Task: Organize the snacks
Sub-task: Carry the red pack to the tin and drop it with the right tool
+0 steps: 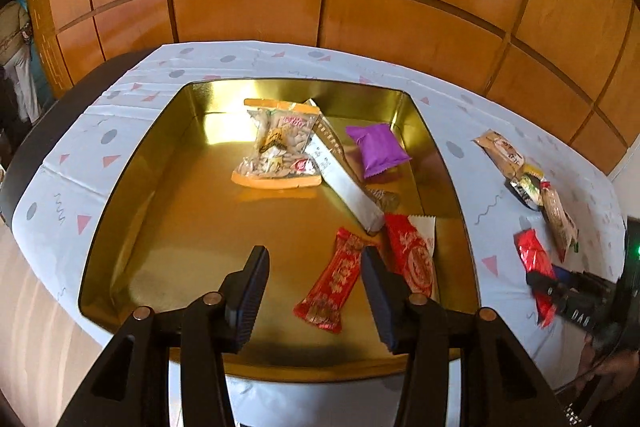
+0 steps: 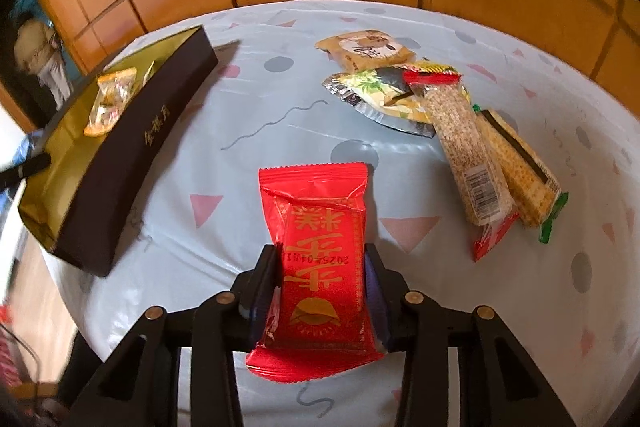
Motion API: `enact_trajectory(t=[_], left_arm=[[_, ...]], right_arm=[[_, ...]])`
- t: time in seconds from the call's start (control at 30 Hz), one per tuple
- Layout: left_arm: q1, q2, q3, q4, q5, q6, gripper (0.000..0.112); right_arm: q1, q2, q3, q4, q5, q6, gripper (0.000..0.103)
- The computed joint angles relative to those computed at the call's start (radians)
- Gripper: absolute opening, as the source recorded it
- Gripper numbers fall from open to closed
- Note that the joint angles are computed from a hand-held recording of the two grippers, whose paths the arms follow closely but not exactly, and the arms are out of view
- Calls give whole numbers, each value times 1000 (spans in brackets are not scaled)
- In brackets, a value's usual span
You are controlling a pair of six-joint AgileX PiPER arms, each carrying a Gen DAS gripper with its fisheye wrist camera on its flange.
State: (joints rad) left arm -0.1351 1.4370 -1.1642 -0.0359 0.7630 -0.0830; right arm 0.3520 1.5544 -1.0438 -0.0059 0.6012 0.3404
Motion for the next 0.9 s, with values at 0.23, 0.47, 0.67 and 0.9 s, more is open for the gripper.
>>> enact_trajectory(t=[0.23, 0.47, 0.67, 0.9], left_arm=[[26, -44, 53, 19, -16, -2, 48], [28, -64, 73, 24, -38, 11, 48], [51, -78, 87, -17, -61, 52, 48], [101, -83, 94, -23, -79, 41, 48]], right_arm=[[-101, -9, 16, 348, -12, -212, 40], [-105, -6, 20, 483, -13, -276, 39], [-81, 7, -12, 503, -3, -281, 39], [16, 0, -146, 485, 29, -279, 39]])
